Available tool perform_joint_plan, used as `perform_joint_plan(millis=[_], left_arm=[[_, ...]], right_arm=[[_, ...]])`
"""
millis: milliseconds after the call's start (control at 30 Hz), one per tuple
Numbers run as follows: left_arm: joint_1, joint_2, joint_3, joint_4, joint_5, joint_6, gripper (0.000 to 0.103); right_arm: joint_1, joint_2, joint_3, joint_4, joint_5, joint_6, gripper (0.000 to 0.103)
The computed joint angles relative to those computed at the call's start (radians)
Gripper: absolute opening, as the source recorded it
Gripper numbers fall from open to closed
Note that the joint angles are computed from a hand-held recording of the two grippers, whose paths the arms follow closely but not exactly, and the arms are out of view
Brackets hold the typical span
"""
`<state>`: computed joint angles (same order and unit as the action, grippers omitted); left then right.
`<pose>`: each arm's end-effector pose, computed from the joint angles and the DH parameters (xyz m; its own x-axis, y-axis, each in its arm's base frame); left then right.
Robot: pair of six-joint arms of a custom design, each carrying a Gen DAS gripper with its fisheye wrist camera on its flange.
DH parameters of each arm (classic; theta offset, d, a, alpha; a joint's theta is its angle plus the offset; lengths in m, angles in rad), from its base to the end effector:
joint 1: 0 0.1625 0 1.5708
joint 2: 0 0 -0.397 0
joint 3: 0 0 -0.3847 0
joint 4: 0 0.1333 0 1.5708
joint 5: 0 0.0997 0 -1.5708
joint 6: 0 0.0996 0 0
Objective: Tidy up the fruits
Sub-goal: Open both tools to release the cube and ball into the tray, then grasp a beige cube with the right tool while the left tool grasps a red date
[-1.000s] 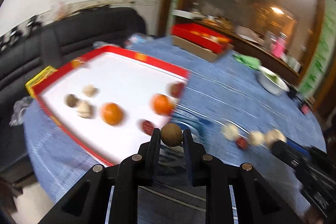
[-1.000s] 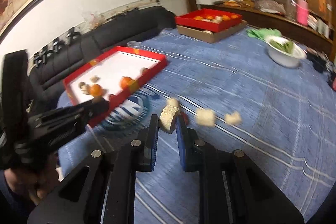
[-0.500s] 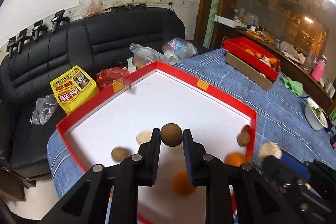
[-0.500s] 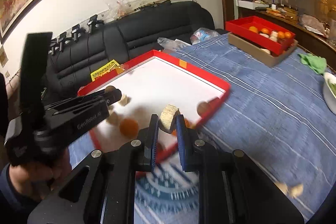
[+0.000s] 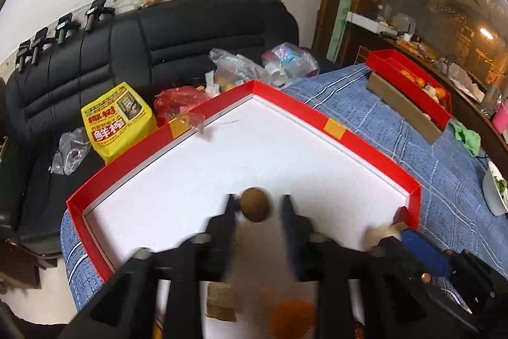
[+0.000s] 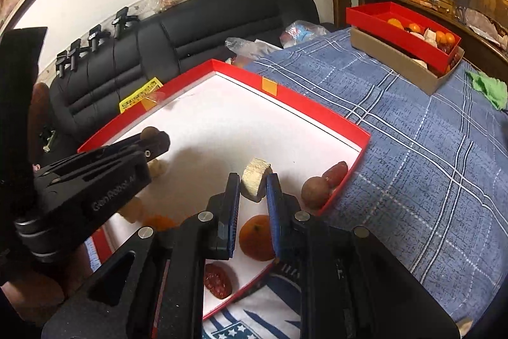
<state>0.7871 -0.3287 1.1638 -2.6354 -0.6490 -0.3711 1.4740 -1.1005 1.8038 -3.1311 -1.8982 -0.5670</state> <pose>-0.3751 -0.6776 -0.0305 -0.7675 0.0278 -0.6405 0.4390 0.7510 -0.4933 0.0419 -0.6168 0.2812 -0.8091 -0.0687 0.5836 -0.4402 0.7288 -0.5245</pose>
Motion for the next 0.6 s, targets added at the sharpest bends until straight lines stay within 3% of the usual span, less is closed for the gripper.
perform_joint_plan(millis=[33, 67, 100, 267, 400, 600], left_arm=[[0.001, -0.002, -0.002, 0.016, 0.001, -0.013, 0.057], [0.002, -0.009, 0.003, 0.026, 0.002, -0.032, 0.066], [0.002, -0.015, 0.013, 0.023, 0.006, -0.046, 0.068], [-0.018, -0.077, 0.108, -0.032, 0.011, -0.081, 0.069], [-0.061, -0.131, 0.229, -0.169, -0.019, -0.054, 0.069], [-0.156, -0.143, 0.364, -0.325, -0.144, 0.06, 0.069]], right_arm=[[-0.001, 0.002, -0.005, 0.006, -0.006, 0.003, 0.045], [-0.001, 0.003, -0.007, 0.011, -0.011, 0.006, 0.057], [0.0, 0.0, -0.003, 0.009, -0.013, 0.005, 0.065], [-0.007, -0.077, 0.072, -0.039, 0.03, -0.01, 0.065], [-0.037, -0.218, 0.205, -0.118, 0.068, -0.024, 0.065], [-0.169, -0.476, 0.413, -0.19, 0.114, -0.027, 0.065]])
